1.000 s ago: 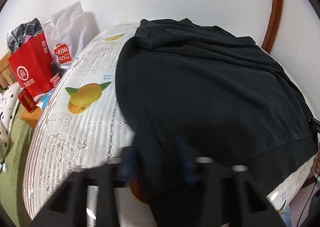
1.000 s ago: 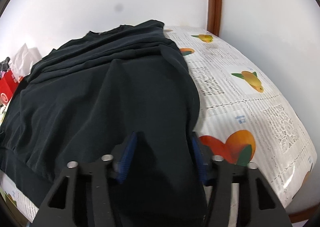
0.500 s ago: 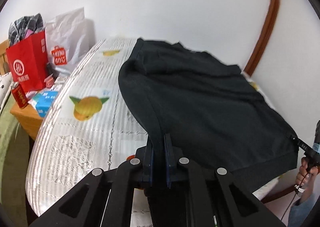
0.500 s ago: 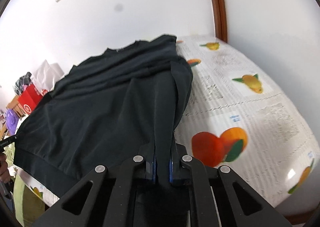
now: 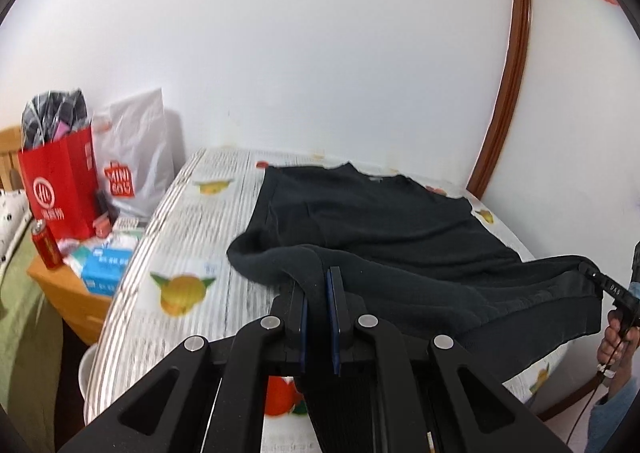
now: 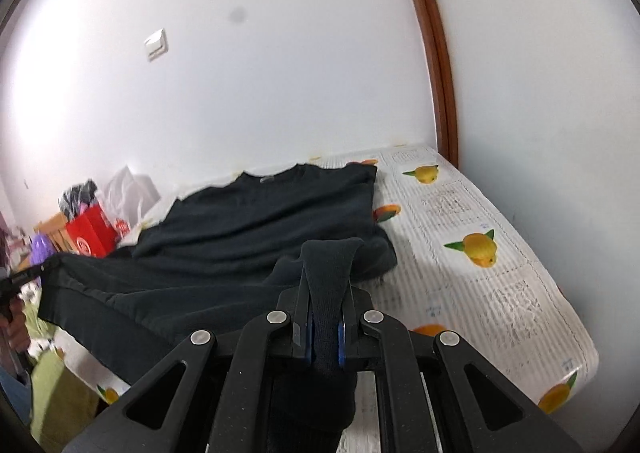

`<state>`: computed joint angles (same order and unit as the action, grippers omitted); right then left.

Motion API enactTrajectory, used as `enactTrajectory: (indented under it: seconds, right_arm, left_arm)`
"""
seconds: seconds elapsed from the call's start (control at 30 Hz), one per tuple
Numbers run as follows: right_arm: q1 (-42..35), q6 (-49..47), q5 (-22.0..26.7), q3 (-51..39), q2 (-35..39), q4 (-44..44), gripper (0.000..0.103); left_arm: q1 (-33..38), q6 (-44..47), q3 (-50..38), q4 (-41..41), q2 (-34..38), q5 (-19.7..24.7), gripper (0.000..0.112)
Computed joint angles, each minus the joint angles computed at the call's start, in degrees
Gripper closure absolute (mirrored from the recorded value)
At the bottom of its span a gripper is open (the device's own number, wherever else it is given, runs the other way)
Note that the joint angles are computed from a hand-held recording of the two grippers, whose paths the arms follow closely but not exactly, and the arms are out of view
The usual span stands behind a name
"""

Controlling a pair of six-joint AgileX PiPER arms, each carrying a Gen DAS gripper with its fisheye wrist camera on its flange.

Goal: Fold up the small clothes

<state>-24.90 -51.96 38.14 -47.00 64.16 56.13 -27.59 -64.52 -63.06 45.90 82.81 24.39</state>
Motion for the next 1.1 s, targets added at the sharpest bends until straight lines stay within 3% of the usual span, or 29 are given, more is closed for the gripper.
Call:
enactTrajectory:
  seconds: [0.13, 0.27, 0.57, 0.77, 0.87, 1.1]
  right_arm:
    - [3.26, 3.44, -4.53, -4.74, 4.87, 0.03, 0.095]
    - [6.17, 9.66, -6.32, -11.75, 11.49, -2.64, 0.095]
    - [13.62, 24.2, -10.49, -27.34, 25.51, -17.16, 0.095]
    - [16.29, 30.44, -8.81, -39.74, 37.47, -25.34, 0.095]
    - [17.38, 34.29, -7.49, -45.67, 43.36, -29.73, 0.095]
    - [18.72, 41.68, -3.73, -55.23, 53.72, -36.65, 0.094]
  left_arm:
    - [-0.94, -1.78, -7.78, 4.53, 6.1, 4.23, 0.104]
    - [1.42, 5.75, -17.26, -3.41, 12.28, 6.63, 0.104]
    - [4.12, 11.98, -37.2, -5.54, 27.75, 12.41, 0.104]
    - [6.43, 19.34, -53.9, -11.09, 40.17, 18.2, 0.103]
    - [7.44, 23.66, -63.29, -15.07, 46.87, 23.29, 0.103]
    - [8.73, 27.51, -69.35, -18.5, 52.47, 26.11, 0.103]
